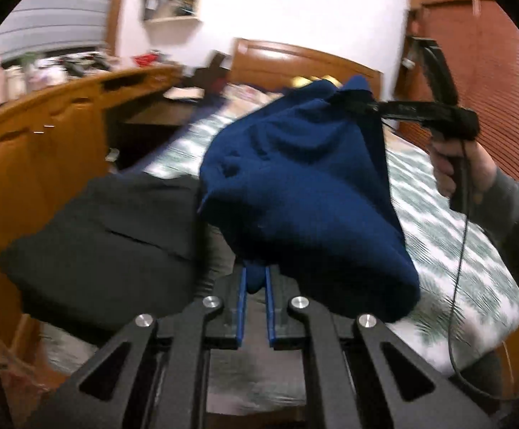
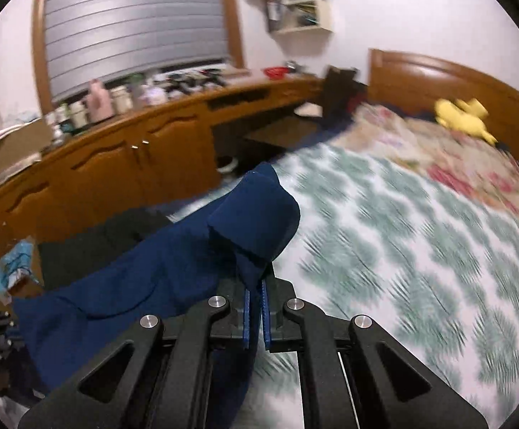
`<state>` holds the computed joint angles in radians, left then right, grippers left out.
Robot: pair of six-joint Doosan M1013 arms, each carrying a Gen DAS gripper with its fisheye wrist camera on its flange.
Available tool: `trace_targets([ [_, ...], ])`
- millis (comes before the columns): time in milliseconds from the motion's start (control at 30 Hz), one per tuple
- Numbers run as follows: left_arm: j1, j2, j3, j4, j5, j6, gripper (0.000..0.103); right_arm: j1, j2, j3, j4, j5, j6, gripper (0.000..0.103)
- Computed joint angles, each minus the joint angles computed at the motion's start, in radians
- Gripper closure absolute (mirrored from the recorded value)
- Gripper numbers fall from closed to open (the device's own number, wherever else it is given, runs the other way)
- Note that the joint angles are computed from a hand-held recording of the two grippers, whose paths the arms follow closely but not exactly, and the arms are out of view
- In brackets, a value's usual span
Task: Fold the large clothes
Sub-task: 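Carry the folded jacket with the left tool onto the desk beside the bed, then open the left tool and release the jacket on the desk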
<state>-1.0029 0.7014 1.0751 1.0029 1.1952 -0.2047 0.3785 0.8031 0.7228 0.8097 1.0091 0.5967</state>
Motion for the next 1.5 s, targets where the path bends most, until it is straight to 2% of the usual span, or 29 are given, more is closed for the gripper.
trace_targets([
  [167,0.000,-0.088,0.131,0.002,0.146,-0.100,0.098,0.080,0.078,-0.153,-0.018,0.076,0.083,0.101],
  [400,0.001,-0.166,0.256,-0.040,0.299,-0.194,0.098,0.164,0.133,-0.251,-0.039,0.099,0.156,0.101],
  [500,0.019,-0.180,0.282,-0.095,0.309,-0.204,0.097,0.190,0.170,-0.313,-0.130,0.139,0.245,0.100],
  [567,0.037,-0.191,0.302,-0.136,0.275,-0.221,0.097,0.206,0.212,-0.384,-0.213,0.213,0.306,0.098],
  [600,0.042,-0.189,0.302,-0.151,0.278,-0.221,0.096,0.212,0.218,-0.387,-0.255,0.234,0.320,0.095],
  [633,0.043,-0.180,0.291,-0.162,0.298,-0.210,0.095,0.212,0.201,-0.348,-0.270,0.211,0.301,0.093],
  [700,0.047,-0.173,0.282,-0.156,0.324,-0.205,0.092,0.201,0.138,-0.212,-0.249,0.125,0.224,0.081],
  [733,0.042,-0.172,0.281,-0.146,0.330,-0.217,0.091,0.196,0.126,-0.187,-0.239,0.118,0.213,0.063],
  [767,0.037,-0.169,0.270,-0.137,0.337,-0.217,0.091,0.188,0.106,-0.147,-0.224,0.105,0.197,0.054],
  [900,0.009,-0.153,0.222,-0.084,0.368,-0.198,0.083,0.167,0.001,0.036,-0.208,-0.016,0.093,0.053],
  [1133,-0.019,-0.087,0.081,-0.028,0.355,-0.089,0.075,0.102,-0.154,0.266,-0.074,-0.104,-0.039,0.052],
  [1300,-0.037,-0.007,-0.064,-0.001,0.306,0.024,0.072,0.035,-0.272,0.436,0.042,-0.175,-0.141,0.045],
  [1500,-0.051,0.112,-0.283,0.020,0.283,0.158,0.071,-0.044,-0.387,0.598,0.162,-0.248,-0.255,0.039],
])
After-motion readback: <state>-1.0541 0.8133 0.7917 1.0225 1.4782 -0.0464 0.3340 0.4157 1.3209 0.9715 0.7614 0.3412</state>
